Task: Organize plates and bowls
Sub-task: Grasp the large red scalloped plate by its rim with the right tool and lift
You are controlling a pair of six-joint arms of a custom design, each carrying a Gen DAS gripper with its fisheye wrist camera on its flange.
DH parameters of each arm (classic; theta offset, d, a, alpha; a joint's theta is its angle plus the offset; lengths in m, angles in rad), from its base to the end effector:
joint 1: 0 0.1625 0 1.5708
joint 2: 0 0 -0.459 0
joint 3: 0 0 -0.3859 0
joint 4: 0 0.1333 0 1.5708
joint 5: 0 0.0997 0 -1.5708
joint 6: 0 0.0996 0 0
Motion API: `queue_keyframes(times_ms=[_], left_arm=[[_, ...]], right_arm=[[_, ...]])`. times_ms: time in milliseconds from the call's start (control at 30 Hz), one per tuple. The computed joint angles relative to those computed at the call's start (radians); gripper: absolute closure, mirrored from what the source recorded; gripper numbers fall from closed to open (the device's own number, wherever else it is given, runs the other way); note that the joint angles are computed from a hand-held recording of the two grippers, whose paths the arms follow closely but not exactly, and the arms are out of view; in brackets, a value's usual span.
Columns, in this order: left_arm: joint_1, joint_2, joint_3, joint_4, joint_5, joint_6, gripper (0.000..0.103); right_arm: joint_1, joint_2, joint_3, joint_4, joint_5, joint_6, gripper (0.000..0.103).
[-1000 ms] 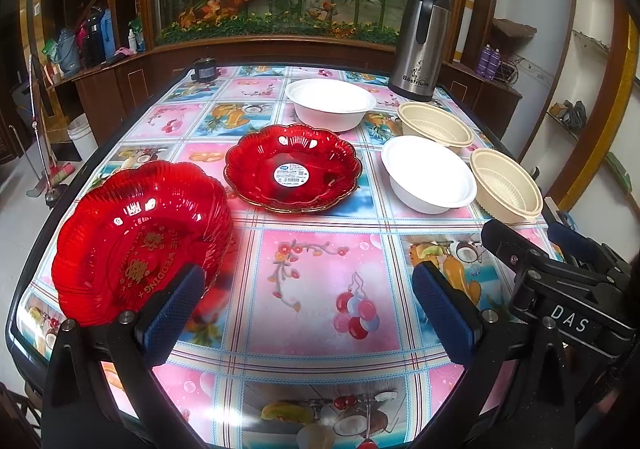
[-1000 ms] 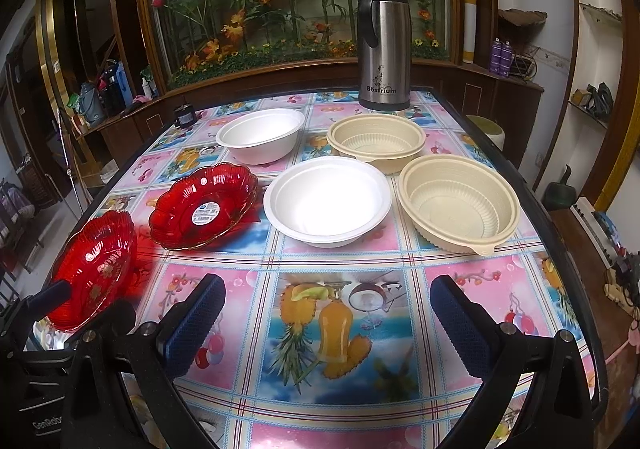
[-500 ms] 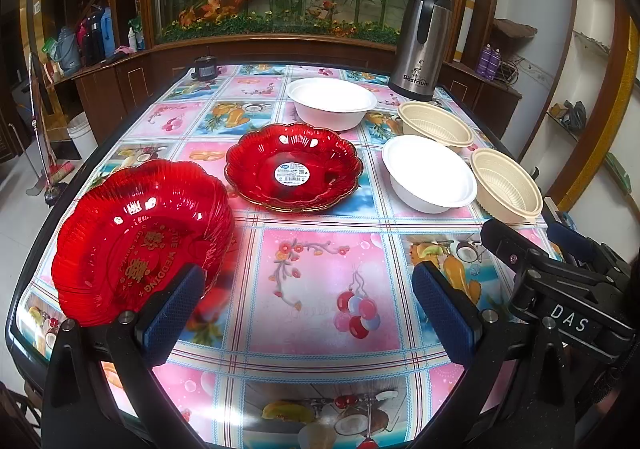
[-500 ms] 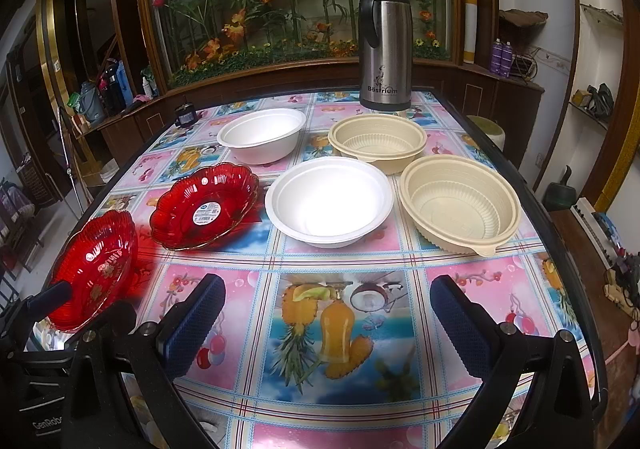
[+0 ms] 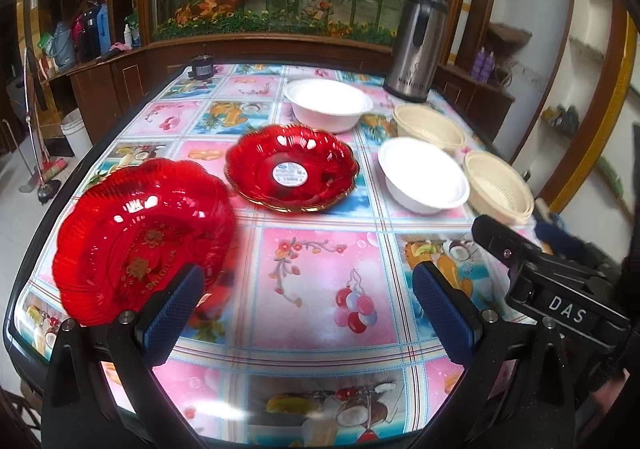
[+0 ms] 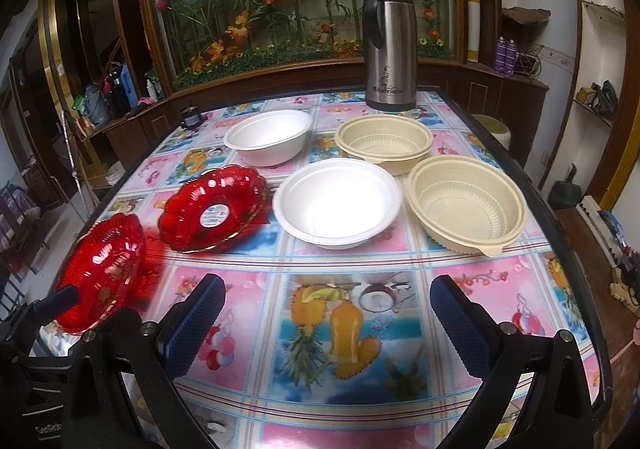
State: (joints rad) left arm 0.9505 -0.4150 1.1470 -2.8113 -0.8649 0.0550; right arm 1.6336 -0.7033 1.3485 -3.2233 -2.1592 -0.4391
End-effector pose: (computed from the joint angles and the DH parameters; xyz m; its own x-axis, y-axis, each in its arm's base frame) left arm -0.3220 -0.7913 0.0720 -0.7737 0.2242 -0.5925 0.5511 0.6995 -0.4550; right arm 0.1269 -0.7753 0.2673 -0.7638 0.1500 0.6277 -0.3958 0.6594 -0.6392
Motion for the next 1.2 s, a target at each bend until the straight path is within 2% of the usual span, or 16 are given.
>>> queue_keyframes(times_ms=[100,200,267,300,400,467,533,767,867,967,1000,1033,1100,1200], left_arm=[[0.01,-0.054,0.065,-0.121,0.035,0.006,0.0],[0.033,-0.087,0.086,-0.173,0.13,-0.018,0.0],[0.057,-0.098,0.073,-0.136,0.188,-0.071,0.0],[0.074,-0.105,0.058,-0.071,0.214,-0.119,0.0],[0.111,-0.111,0.02,0.049,0.253,-0.23,0.0],[0.129,-0.111,0.002,0.106,0.256,-0.284,0.0],[0.144,-0.102,-0.025,0.175,0.266,-0.327,0.0],[0.168,-0.072,-0.069,0.228,0.237,-0.339,0.002],[0.165,-0.06,-0.08,0.213,0.229,-0.308,0.018],[0.171,-0.057,-0.09,0.235,0.194,-0.308,0.042],[0.173,-0.055,-0.092,0.242,0.186,-0.31,0.054],[0.174,-0.05,-0.099,0.255,0.193,-0.316,0.059],[0.172,-0.045,-0.096,0.251,0.218,-0.315,0.069],[0.17,-0.039,-0.093,0.237,0.251,-0.304,0.086]], right_arm=[[0.002,-0.015,0.006,0.046,0.055,0.032,0.0],[-0.004,-0.034,-0.01,0.206,0.158,0.111,0.0],[-0.014,-0.035,-0.035,0.323,0.251,0.159,0.0],[-0.017,-0.027,-0.058,0.387,0.293,0.18,0.0],[-0.021,0.013,-0.129,0.53,0.378,0.232,0.001],[-0.02,0.05,-0.184,0.607,0.428,0.237,0.001],[-0.013,0.092,-0.239,0.658,0.436,0.257,0.002],[-0.009,0.19,-0.381,0.786,0.462,0.33,0.017],[-0.007,0.224,-0.431,0.827,0.458,0.342,0.026],[-0.005,0.253,-0.468,0.856,0.451,0.352,0.042],[-0.004,0.262,-0.48,0.867,0.445,0.351,0.046],[-0.001,0.269,-0.489,0.875,0.431,0.349,0.049],[0.002,0.286,-0.51,0.887,0.407,0.352,0.071],[0.006,0.299,-0.52,0.889,0.361,0.354,0.086]])
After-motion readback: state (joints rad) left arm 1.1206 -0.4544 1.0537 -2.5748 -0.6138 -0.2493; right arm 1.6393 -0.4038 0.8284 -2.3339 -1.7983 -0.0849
